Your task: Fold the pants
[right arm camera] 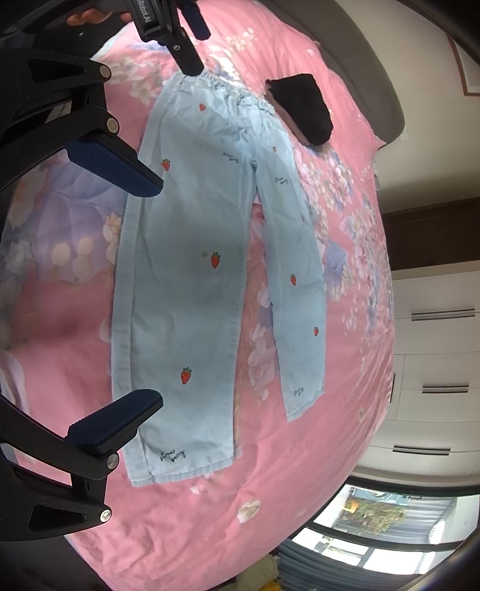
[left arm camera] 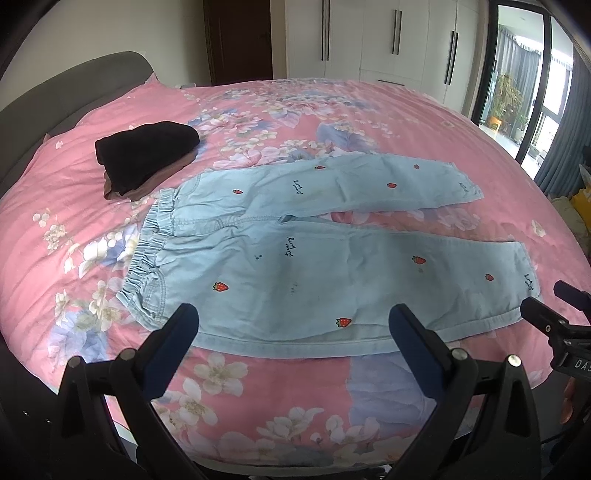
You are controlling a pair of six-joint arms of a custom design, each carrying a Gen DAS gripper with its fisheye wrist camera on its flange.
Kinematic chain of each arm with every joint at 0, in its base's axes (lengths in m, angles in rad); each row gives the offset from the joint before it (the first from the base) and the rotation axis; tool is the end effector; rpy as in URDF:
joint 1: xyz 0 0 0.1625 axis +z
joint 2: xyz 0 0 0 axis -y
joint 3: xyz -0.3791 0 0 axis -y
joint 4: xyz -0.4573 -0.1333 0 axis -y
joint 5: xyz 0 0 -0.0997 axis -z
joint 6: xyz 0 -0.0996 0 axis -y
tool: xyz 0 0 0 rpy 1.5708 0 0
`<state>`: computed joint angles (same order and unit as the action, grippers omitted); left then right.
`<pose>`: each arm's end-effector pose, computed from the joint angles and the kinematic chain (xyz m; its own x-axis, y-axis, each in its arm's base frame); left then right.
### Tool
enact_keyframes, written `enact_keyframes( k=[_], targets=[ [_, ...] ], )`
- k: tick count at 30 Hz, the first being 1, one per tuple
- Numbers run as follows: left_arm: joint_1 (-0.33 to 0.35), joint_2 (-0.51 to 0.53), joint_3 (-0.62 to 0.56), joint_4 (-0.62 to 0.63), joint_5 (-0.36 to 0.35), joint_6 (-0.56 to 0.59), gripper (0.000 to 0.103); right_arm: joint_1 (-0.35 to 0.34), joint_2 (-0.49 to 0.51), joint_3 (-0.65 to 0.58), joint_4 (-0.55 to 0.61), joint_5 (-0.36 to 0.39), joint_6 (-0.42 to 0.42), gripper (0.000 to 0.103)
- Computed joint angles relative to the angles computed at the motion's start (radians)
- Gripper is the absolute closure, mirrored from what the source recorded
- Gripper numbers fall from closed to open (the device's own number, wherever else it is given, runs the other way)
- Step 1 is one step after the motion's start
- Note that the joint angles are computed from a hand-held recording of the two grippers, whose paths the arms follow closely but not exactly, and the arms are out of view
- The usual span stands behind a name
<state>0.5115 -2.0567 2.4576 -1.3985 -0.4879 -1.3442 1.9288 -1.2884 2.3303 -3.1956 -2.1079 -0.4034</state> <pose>-0.1554 -0.3410 0.2260 -0.6716 -0.2562 -0.6952 0.3481 0.7192 -0.6013 0.2407 -0.4083 0.1152 -0.7161 -0.3412 0.6090 -0.6237 0.7045 -0.3386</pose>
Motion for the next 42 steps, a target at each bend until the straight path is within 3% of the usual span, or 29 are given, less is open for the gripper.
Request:
enact_keyframes(
  k=[42],
  targets=[
    [0.023, 0.011, 0.006, -0.066, -0.007, 0.07, 0.0, -0.006, 0.003, -0.008, 0.018, -0.023, 0.011, 0.0]
  ],
)
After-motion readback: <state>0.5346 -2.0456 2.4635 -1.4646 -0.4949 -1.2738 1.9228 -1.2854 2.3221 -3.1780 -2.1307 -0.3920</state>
